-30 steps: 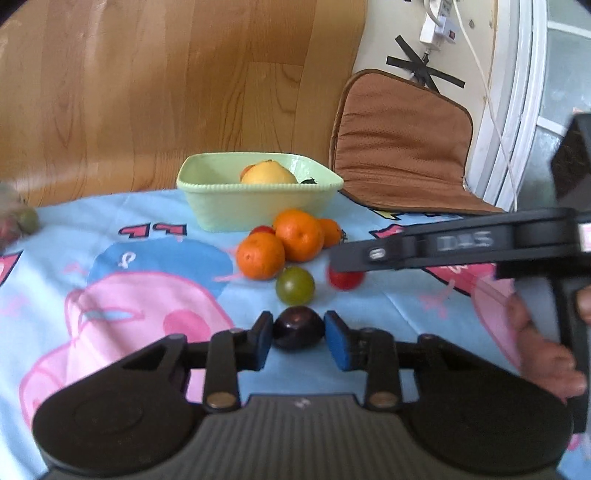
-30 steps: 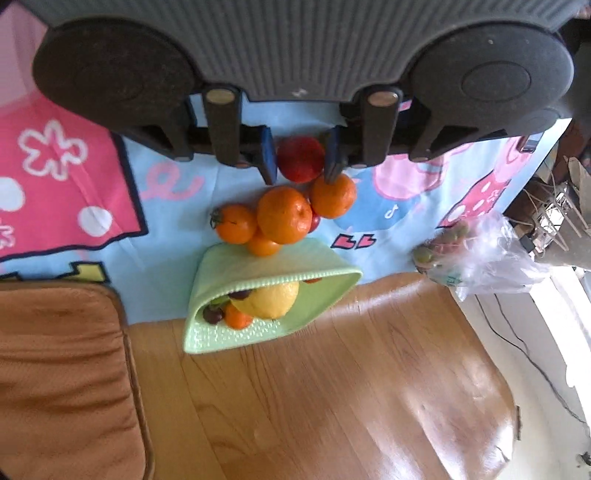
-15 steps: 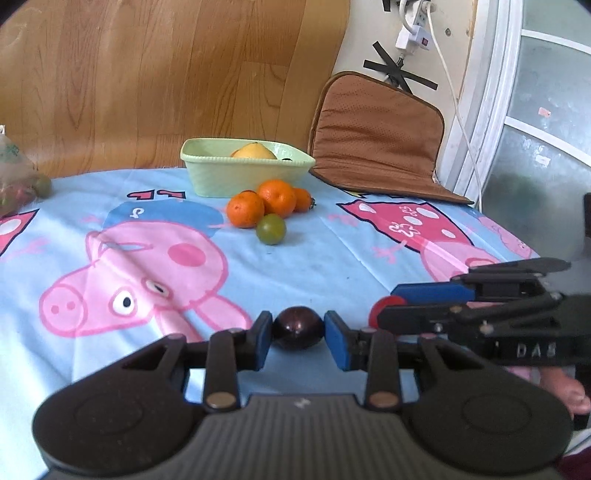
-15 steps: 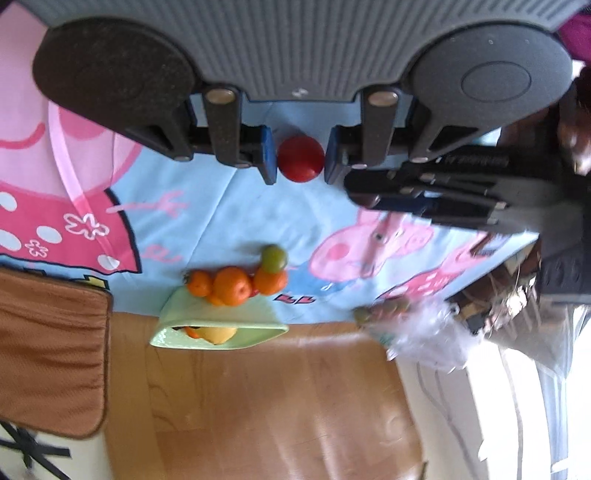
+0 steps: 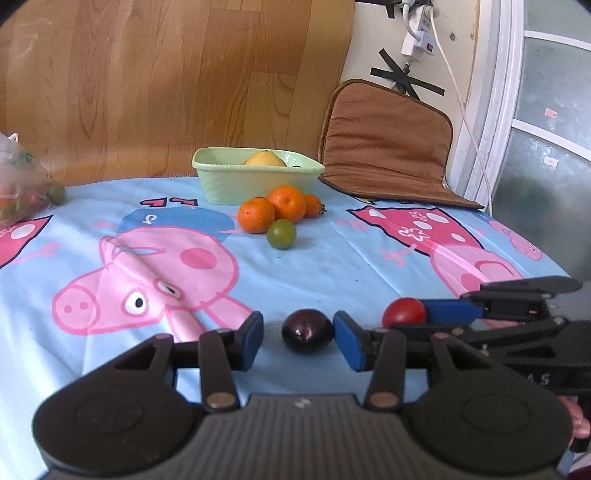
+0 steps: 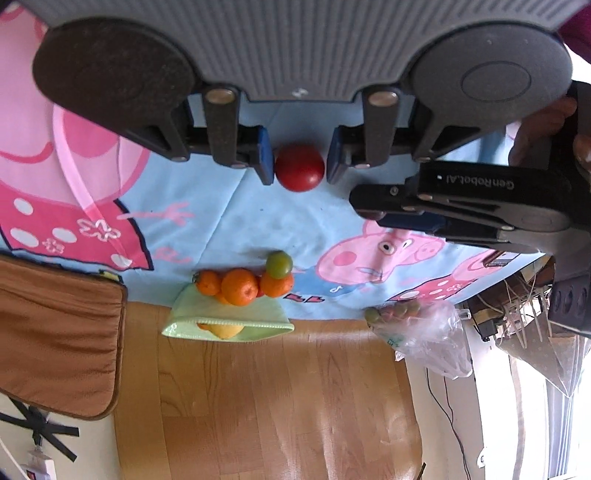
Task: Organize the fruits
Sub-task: 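Grasp a dark plum with the left gripper while the right gripper grasps a red tomato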
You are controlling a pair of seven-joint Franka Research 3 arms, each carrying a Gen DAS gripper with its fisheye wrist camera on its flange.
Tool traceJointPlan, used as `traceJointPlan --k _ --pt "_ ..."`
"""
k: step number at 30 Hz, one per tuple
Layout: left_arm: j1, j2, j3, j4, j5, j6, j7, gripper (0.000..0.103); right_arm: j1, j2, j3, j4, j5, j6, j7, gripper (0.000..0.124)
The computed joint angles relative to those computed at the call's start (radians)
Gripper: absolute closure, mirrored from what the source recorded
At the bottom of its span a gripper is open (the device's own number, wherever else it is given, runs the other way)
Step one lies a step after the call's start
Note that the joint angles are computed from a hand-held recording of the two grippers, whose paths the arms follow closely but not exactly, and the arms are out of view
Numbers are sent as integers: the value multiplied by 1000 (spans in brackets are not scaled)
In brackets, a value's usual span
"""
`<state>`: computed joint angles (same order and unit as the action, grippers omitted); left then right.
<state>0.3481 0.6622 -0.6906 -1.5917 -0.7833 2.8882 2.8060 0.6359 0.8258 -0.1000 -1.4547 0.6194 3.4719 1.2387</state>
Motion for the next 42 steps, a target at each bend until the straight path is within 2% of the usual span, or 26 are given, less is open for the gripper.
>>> traceJointPlan --k 5,14,27,33,39,42 --pt "8 3 -13 -5 3 12 16 62 -19 -5 26 -9 -9 11 5 91" --pt "9 3 -11 -5 18 -3 4 65 2 -1 3 -6 13 12 -11 91" --pt "7 6 -3 8 1 -30 -2 65 123 33 -150 28 117 -27 -43 91" --pt "-2 8 15 25 -27 -63 0 65 209 68 -272 50 160 -64 -3 91" --pt "-18 7 47 47 -74 -111 -2 66 297 123 -422 83 160 -127 110 91" --pt "-32 5 67 57 -99 -125 -1 66 322 149 -474 101 147 -151 174 92"
